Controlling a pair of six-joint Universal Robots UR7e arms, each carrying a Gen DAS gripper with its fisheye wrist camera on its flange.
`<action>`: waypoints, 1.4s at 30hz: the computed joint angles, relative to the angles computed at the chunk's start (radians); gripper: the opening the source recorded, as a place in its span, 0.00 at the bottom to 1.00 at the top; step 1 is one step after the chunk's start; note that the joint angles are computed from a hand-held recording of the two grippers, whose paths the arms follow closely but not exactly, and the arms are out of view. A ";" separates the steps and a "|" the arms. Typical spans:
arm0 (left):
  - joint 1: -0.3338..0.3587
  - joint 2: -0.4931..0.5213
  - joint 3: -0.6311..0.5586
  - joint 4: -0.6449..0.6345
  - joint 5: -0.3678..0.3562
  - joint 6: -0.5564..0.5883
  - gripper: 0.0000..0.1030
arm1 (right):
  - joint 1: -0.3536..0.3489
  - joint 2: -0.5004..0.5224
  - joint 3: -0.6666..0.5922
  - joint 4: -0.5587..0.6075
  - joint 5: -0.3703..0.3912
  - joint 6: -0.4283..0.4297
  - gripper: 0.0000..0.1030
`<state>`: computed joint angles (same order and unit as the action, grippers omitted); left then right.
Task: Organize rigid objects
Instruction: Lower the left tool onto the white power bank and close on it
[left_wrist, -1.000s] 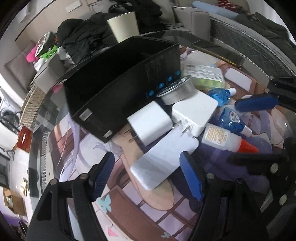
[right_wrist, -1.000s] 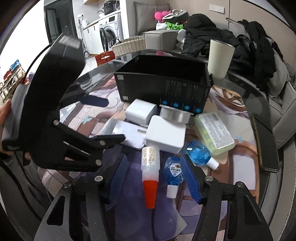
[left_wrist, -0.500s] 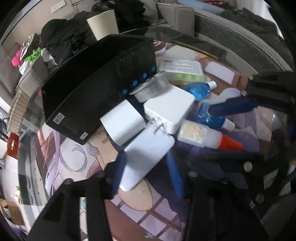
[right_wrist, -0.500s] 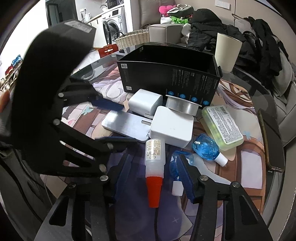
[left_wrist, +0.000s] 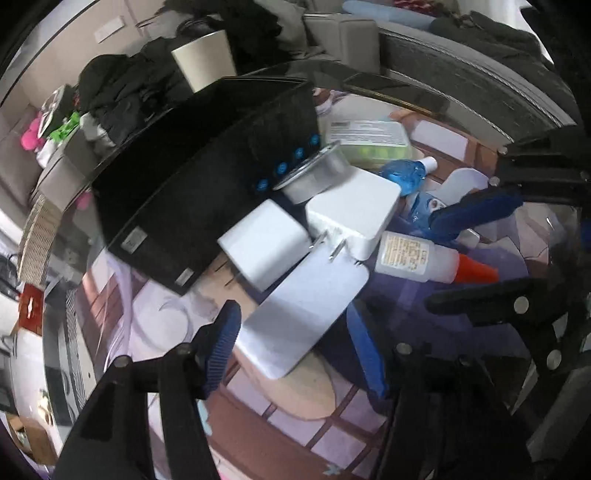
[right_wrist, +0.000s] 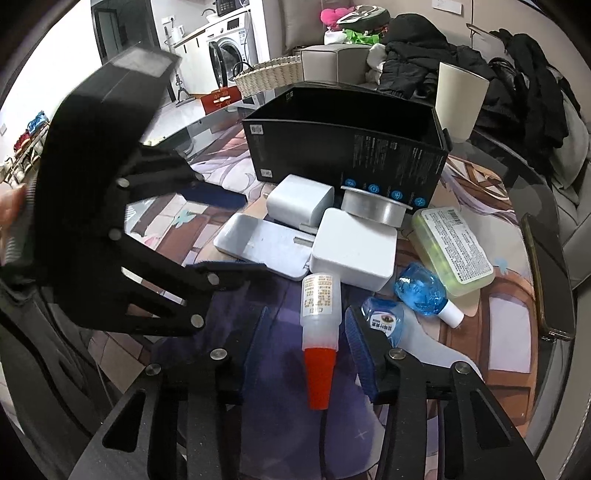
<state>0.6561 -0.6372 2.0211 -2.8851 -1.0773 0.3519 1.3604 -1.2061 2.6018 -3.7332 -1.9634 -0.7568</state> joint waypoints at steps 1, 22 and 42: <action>-0.002 0.004 0.000 -0.009 -0.001 0.015 0.59 | -0.001 0.000 -0.001 -0.001 -0.001 -0.001 0.44; -0.009 -0.040 0.037 -0.020 -0.004 -0.008 0.59 | 0.003 -0.025 0.004 0.023 0.019 0.006 0.44; 0.017 -0.061 0.002 0.191 -0.027 -0.320 0.37 | -0.010 -0.049 -0.012 0.098 0.039 0.012 0.44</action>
<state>0.6726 -0.6980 2.0235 -2.6945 -1.1043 0.0318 1.3503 -1.2547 2.5901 -3.6357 -1.9245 -0.7451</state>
